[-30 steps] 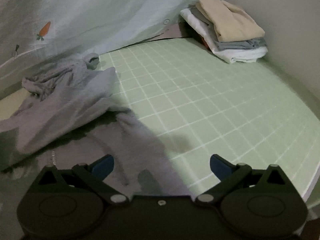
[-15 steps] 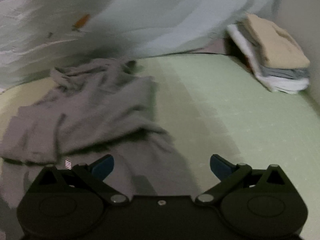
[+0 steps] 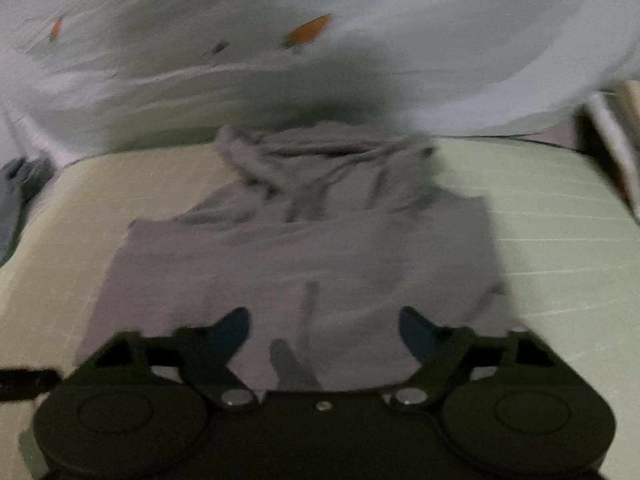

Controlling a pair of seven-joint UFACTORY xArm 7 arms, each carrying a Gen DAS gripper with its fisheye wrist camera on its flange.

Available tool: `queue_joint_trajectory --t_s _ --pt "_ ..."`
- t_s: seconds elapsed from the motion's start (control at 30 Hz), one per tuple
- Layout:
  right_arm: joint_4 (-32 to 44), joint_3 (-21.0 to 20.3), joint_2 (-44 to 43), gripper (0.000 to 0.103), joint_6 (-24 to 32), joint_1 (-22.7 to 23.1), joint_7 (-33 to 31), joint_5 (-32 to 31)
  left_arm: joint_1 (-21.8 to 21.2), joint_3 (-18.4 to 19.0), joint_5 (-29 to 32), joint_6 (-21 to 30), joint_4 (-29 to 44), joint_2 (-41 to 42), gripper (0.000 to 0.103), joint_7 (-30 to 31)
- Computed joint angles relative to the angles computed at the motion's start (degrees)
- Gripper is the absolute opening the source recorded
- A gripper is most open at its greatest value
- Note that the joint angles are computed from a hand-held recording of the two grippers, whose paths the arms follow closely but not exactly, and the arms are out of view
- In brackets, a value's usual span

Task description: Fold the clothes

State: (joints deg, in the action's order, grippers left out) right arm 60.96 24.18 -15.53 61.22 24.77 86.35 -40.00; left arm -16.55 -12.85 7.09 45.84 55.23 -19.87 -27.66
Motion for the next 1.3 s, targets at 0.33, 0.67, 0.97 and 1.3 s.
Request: queue_joint_trajectory --t_s 0.33,0.67,0.97,1.3 --pt "5.23 -3.69 7.57 0.036 -0.58 2.32 -7.33 2.07 -0.53 0.73 0.27 -2.38 5.23 7.22 0.088 1.86" --pt "0.75 -4.15 -0.75 0.005 -4.91 -0.51 -10.48 1.08 -1.57 0.23 2.25 -3.88 9.32 10.82 0.089 -1.59" --pt "-4.86 -4.04 -10.72 0.005 -4.26 -7.86 -12.70 4.56 -5.37 -0.66 6.95 -5.92 16.81 18.55 0.091 -2.51" --pt "-10.75 -4.25 -13.68 0.006 -1.84 -12.72 -16.32 11.89 -8.60 0.79 8.70 -2.67 19.31 22.72 0.093 -0.89"
